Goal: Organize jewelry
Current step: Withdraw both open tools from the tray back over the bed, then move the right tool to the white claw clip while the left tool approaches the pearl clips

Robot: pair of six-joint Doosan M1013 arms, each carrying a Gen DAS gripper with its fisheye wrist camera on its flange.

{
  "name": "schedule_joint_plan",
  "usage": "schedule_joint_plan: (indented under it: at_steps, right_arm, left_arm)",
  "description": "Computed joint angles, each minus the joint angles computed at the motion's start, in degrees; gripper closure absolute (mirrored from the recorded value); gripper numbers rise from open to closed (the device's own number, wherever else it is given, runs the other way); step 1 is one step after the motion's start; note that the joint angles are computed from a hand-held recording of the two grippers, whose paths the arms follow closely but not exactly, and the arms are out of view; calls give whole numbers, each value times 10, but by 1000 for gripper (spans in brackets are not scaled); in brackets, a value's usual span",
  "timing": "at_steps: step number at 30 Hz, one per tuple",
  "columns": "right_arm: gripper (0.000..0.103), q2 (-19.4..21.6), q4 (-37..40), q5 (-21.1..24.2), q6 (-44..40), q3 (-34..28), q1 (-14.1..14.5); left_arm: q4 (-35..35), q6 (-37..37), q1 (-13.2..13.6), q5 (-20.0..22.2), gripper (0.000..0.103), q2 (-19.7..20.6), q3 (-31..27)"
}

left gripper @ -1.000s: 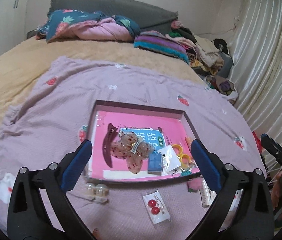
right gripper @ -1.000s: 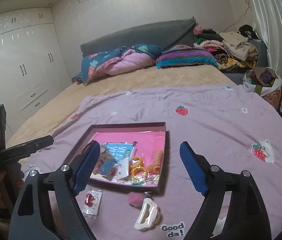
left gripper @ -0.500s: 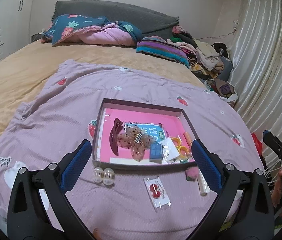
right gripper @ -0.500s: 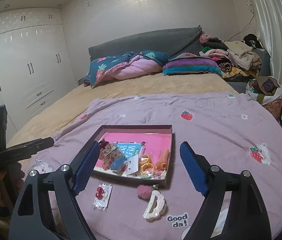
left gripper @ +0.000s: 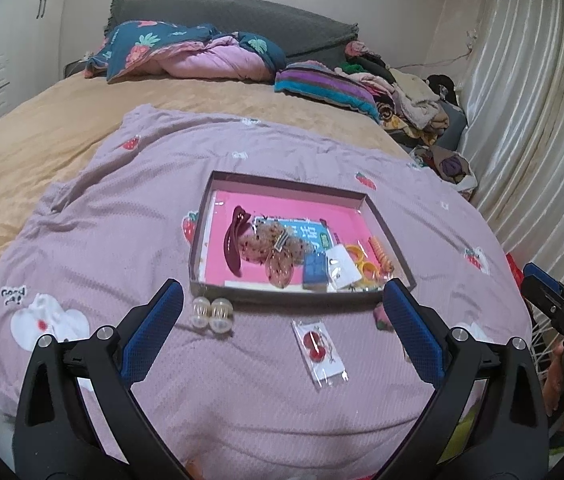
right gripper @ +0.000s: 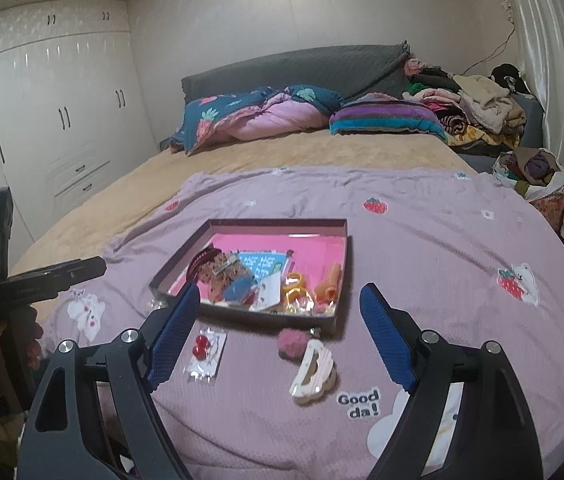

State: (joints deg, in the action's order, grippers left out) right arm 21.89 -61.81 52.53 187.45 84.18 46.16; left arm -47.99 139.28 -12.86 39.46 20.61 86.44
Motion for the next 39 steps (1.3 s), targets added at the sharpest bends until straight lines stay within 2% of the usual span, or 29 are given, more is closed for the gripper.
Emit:
schedule_joint_plan:
  at_steps: [20,39]
  right_arm:
    - [22,14,53,-5,-45,-4,8]
    - [22,50,149,-26,-122,-24,-16]
  left_arm:
    - [59,-23,9,-12,10,-2,33]
    - [102,-47,6,-18,10,21,33]
